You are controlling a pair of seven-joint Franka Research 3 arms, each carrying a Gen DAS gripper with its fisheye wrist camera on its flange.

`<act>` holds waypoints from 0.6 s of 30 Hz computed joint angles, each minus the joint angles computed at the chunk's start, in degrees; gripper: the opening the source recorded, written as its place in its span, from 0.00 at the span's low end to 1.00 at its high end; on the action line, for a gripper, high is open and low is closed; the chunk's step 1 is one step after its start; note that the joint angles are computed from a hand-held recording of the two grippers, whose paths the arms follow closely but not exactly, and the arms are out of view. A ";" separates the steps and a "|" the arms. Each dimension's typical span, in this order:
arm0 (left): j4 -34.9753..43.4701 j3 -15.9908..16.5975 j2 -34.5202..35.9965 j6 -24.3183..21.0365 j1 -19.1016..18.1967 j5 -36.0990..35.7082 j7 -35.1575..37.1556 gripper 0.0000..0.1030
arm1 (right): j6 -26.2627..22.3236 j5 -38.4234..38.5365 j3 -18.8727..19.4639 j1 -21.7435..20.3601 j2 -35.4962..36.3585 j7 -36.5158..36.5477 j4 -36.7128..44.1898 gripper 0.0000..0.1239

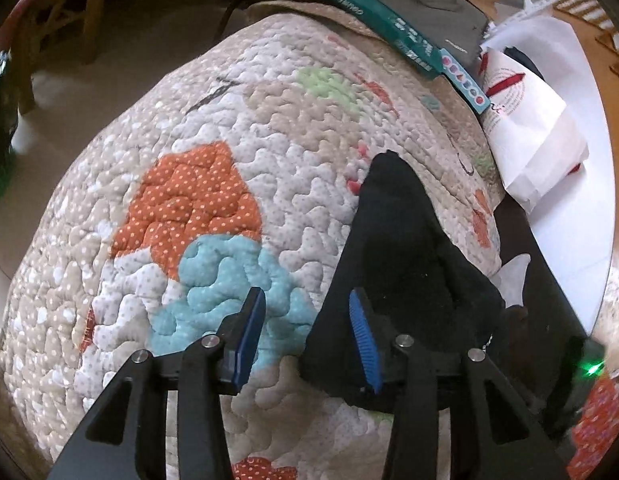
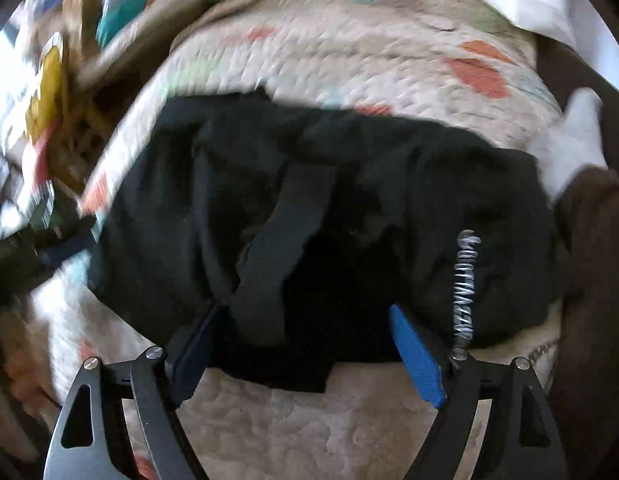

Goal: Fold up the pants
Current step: 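Open the left gripper and release the folded leg onto the pants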

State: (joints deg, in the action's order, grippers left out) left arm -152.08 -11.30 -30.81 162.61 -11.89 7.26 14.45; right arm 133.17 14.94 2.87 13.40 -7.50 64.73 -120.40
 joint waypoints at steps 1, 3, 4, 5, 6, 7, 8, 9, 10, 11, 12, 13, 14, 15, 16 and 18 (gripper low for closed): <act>0.16 -0.34 -0.02 -0.28 0.30 0.41 -0.06 0.45 | 1.54 0.54 -0.02 -0.03 -0.51 0.54 -0.27 0.71; 0.60 -0.90 0.06 -1.14 0.64 1.13 -0.20 0.46 | 4.09 -0.48 0.53 0.14 -1.09 1.49 -0.51 0.71; 0.68 -0.57 0.28 -1.39 0.23 0.90 0.02 0.46 | 5.10 -1.84 1.02 0.32 -1.14 1.88 -0.52 0.71; 0.63 -0.21 0.49 -1.30 -0.18 0.54 0.21 0.46 | 6.06 -3.84 1.58 0.48 -1.14 2.42 -0.71 0.71; 0.58 0.24 0.74 -1.22 -0.67 0.05 0.51 0.46 | 6.82 -6.10 2.20 0.71 -1.03 2.94 -0.94 0.71; 0.59 0.80 1.19 -1.16 -1.33 -0.65 0.99 0.46 | 6.93 -7.46 2.44 1.01 -0.85 2.66 -1.28 0.71; 0.62 0.70 1.35 -1.19 -1.32 -0.77 1.05 0.46 | 6.52 -8.17 2.51 1.25 -0.34 2.71 -1.08 0.70; 0.69 0.35 1.41 -1.30 -1.03 -0.59 0.92 0.47 | 5.75 -8.92 2.61 1.46 0.44 3.03 -0.76 0.66; 0.88 0.10 1.46 -1.54 -0.86 -0.35 0.98 0.47 | 5.02 -9.01 2.51 1.61 0.87 3.61 -0.71 0.63; 1.06 -0.04 1.46 -1.85 -0.81 -0.15 1.14 0.48 | 4.06 -7.72 2.05 1.67 1.40 3.76 -0.34 0.58; 1.15 0.02 1.50 -1.92 -0.95 -0.17 1.38 0.49 | 3.30 -5.58 1.50 1.60 1.45 4.44 -0.27 0.58; 1.13 0.13 1.60 -1.79 -1.11 -0.31 1.55 0.50 | 3.32 -4.18 1.17 1.45 1.06 5.68 -0.68 0.58; 1.18 0.08 1.73 -1.73 -1.09 -0.34 1.55 0.51 | 3.38 -3.09 0.90 1.29 0.32 6.63 -1.46 0.58; 1.35 -0.19 1.93 -1.80 -0.89 -0.20 1.35 0.52 | 3.51 -1.73 0.55 1.11 -0.76 7.17 -2.74 0.60; 1.70 -0.52 2.23 -2.09 -0.63 0.09 1.19 0.53 | 3.76 -0.99 0.42 0.97 -1.91 7.66 -4.26 0.61; 2.17 -0.87 2.47 -2.59 -0.36 0.62 1.07 0.55 | 4.15 -1.72 0.71 0.84 -4.37 7.50 -7.68 0.65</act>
State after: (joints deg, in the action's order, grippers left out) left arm -149.91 -12.16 -28.34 160.02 -12.25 7.87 15.51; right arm 137.32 13.22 3.57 14.25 -11.87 72.23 -128.08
